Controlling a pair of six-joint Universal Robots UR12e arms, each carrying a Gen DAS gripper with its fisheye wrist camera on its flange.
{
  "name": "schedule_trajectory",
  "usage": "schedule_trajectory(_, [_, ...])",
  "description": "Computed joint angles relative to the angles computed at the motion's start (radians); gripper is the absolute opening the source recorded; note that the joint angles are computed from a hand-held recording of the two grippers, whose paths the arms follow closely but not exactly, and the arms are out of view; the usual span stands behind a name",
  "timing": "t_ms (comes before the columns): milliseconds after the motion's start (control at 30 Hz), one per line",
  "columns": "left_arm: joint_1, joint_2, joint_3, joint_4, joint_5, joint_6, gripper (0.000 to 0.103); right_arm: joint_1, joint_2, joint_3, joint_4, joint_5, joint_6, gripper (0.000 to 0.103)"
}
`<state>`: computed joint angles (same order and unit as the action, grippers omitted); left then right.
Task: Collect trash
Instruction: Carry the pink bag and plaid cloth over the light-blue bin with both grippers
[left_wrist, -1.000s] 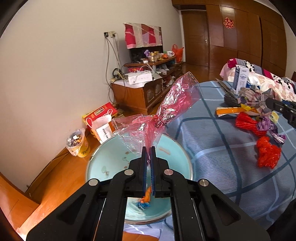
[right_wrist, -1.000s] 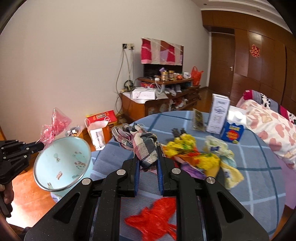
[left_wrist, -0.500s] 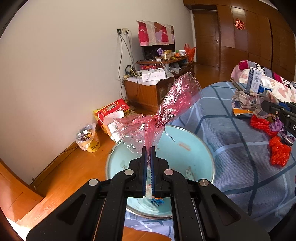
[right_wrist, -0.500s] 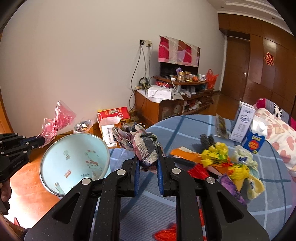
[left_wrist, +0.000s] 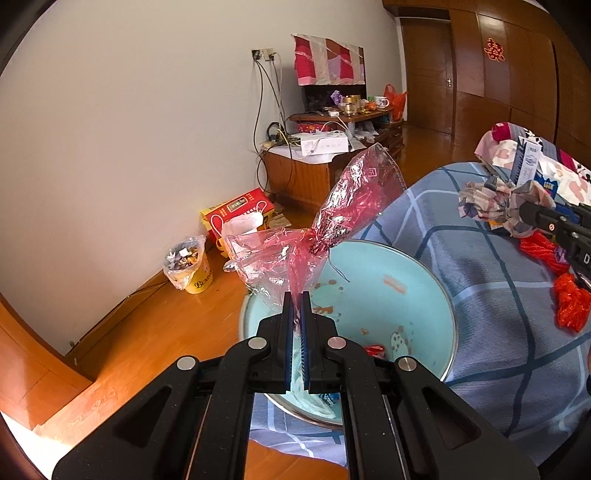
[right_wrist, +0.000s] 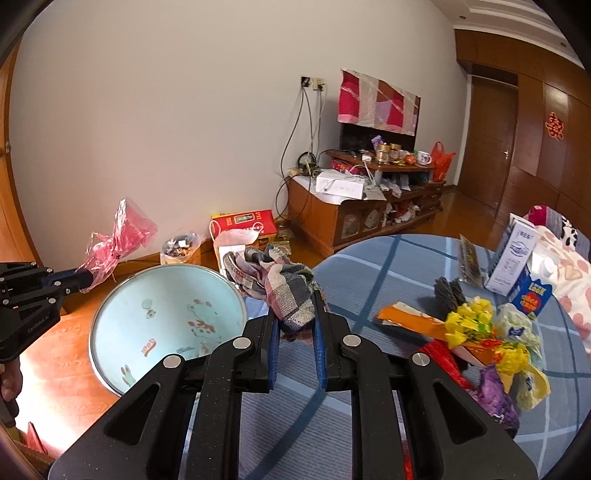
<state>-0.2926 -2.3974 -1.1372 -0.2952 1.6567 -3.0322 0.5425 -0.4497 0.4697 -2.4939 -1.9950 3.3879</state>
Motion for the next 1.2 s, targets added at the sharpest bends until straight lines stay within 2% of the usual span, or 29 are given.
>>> schedule_trajectory(433, [0.007, -0.001, 0.003, -0.014, 0.02, -0.025, 0.003, 0.004, 0.067, -0.134, 0.072, 0.027, -0.033, 0.017])
schedule_trajectory(1033, [0.01, -0.003, 0.01, -0.029, 0.027, -0.044, 0.003, 0.011, 0.192, -0.381, 0.211, 0.054, -0.068, 0.017])
schedule_trajectory(1133, [0.01, -0.003, 0.009, -0.03, 0.026, -0.044, 0.003, 0.012, 0.224, -0.447, 0.246, 0.056, -0.07, 0.017])
schedule_trajectory(1200, [0.011, -0.004, 0.009, -0.033, 0.024, -0.044, 0.003, 0.011, 0.214, -0.426, 0.236, 0.058, -0.072, 0.017])
